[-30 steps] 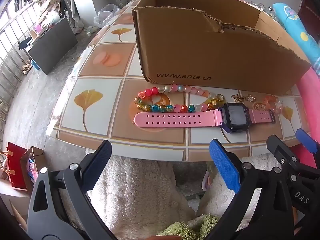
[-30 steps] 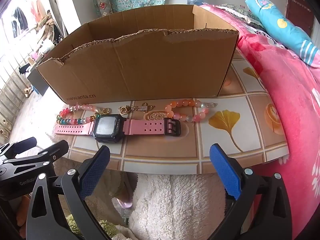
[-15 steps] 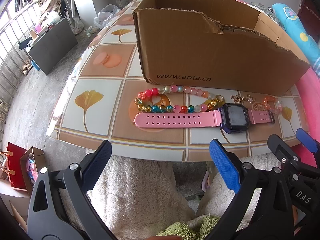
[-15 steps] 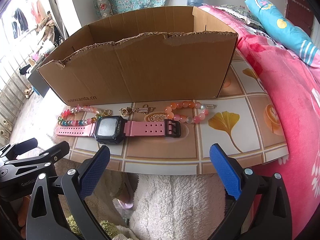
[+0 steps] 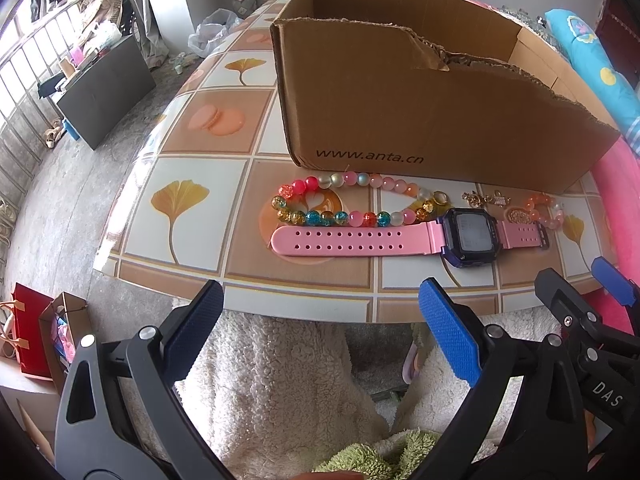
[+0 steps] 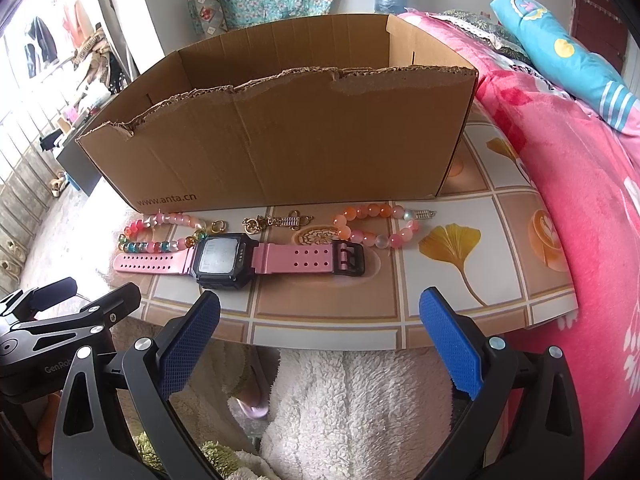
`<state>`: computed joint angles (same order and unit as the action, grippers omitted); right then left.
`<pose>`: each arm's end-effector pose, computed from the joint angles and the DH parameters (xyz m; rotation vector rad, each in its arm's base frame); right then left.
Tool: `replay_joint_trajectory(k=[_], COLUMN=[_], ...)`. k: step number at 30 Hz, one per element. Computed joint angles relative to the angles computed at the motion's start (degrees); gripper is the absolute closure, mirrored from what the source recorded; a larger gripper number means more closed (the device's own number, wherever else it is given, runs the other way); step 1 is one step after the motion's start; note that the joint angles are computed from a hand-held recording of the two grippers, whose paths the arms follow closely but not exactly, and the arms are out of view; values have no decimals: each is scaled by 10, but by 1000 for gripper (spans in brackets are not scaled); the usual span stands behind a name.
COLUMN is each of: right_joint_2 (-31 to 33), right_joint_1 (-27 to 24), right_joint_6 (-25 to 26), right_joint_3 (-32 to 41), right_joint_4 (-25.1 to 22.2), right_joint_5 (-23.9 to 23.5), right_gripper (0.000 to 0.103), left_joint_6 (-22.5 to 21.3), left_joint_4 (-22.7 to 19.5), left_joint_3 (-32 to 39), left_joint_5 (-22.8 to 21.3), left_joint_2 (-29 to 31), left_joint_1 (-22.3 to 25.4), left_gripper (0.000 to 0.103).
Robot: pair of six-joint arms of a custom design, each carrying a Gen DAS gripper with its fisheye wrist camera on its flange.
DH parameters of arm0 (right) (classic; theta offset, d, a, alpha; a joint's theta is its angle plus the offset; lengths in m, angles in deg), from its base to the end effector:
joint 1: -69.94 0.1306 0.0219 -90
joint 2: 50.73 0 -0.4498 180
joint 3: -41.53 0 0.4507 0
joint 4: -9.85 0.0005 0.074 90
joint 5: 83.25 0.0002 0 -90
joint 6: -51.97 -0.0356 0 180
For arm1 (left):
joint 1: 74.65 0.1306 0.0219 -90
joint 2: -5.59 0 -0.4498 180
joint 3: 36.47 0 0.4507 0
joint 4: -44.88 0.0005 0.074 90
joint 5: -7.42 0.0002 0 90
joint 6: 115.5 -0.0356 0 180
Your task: Organize jewelry
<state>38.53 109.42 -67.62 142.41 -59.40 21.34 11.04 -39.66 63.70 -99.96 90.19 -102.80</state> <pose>0.4039 0.3204 0.5794 -0.1246 2.5312 0.1496 0.4036 -0.2044 0.5985 -0.2710 2.6586 0.0797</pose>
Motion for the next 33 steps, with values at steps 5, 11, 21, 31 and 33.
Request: replay_joint_trajectory(k=[5,11,21,31,33], right_joint_2=[2,4,6,5,5], right_joint_1=[2,2,5,7,7], right_joint_6=[-1,-1,-1,-2,-2], right_joint_3=[6,11,17,16,16], right_joint_4=[-3,-5,-8,-8,-9], right_joint_5=[1,2,6,8,8], right_gripper=[5,6,6,6,6], left_joint_6=[-1,-1,-3,-3,-3], left_joint_4=[1,1,2,2,2], left_joint_3=[0,2,4,2,3], left_joint_5=[1,1,2,3,2], left_joint_2=[-1,-1,-3,-4,-4], left_joint_1=[1,2,6,6,6], left_gripper=[9,9,9,9,9])
